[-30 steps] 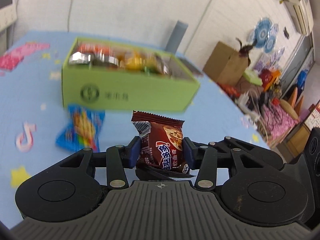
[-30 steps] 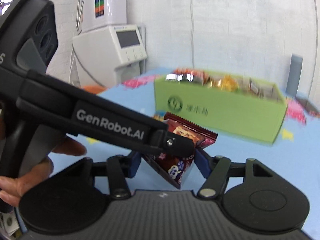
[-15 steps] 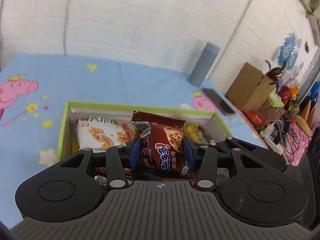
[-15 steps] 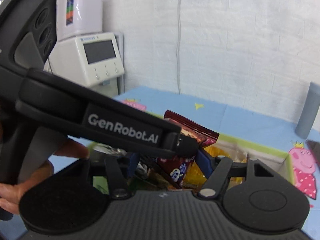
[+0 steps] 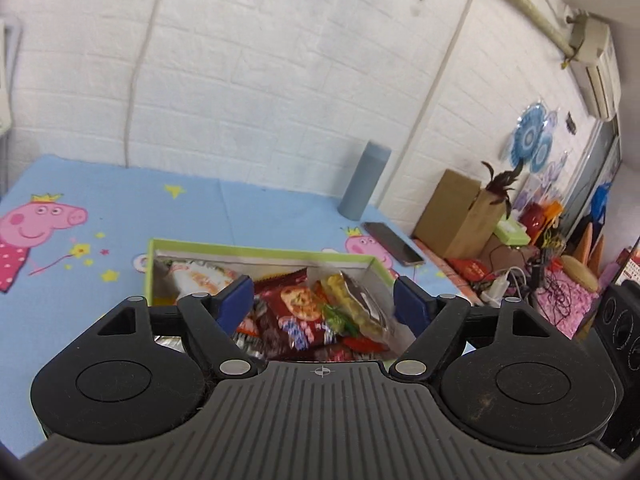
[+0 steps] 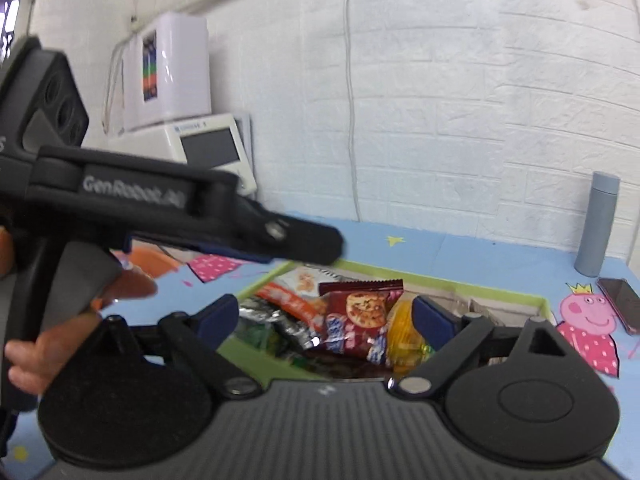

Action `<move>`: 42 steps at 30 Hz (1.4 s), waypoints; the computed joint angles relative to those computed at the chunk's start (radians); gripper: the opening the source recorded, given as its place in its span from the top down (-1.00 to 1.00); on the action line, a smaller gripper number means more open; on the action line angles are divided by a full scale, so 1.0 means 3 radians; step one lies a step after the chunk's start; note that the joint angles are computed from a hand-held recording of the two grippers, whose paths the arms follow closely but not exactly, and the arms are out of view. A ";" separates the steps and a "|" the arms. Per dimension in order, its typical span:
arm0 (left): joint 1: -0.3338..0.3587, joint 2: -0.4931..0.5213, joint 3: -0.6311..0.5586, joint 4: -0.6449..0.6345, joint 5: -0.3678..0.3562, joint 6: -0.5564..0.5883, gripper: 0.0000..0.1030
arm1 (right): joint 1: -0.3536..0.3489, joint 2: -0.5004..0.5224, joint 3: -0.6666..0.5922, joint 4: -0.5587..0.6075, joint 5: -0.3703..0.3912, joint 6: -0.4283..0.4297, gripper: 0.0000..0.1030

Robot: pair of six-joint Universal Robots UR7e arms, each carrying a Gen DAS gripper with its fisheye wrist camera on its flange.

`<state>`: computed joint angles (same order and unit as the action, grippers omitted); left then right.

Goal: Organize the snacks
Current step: 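Grasp the blue cookie packet with the left gripper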

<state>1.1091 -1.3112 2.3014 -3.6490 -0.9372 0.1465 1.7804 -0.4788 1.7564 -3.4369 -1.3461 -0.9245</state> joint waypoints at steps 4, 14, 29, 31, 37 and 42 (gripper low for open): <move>-0.0083 -0.0172 0.0442 -0.0142 0.0248 -0.0184 -0.38 | -0.0167 -0.0236 0.0539 -0.0112 0.0069 0.0101 -0.81; 0.0427 -0.0179 0.0533 0.0509 0.0190 -0.0756 -0.15 | -0.0040 0.0112 0.0485 0.0358 -0.0500 -0.0115 -0.81; 0.0046 -0.0142 0.0898 0.0643 0.0435 -0.0997 0.38 | 0.0098 0.0157 0.0613 0.0392 -0.0623 -0.0365 -0.79; -0.0108 -0.0121 0.1033 0.0605 0.0531 -0.1149 0.38 | 0.0056 0.0068 0.0810 0.0270 -0.0621 -0.0394 -0.79; -0.0495 -0.0033 0.1349 0.0516 0.0661 -0.1608 0.38 | -0.0072 -0.0082 0.1212 -0.0035 -0.0584 -0.0466 -0.80; -0.0603 -0.0030 0.1388 0.0593 0.0690 -0.1764 0.34 | -0.0159 -0.0159 0.1381 -0.0165 -0.0561 -0.0479 -0.80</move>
<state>0.9283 -1.3201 2.7179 -3.4710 -0.7303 -0.3828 1.7328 -0.5265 2.1707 -3.4862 -1.5144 -1.0682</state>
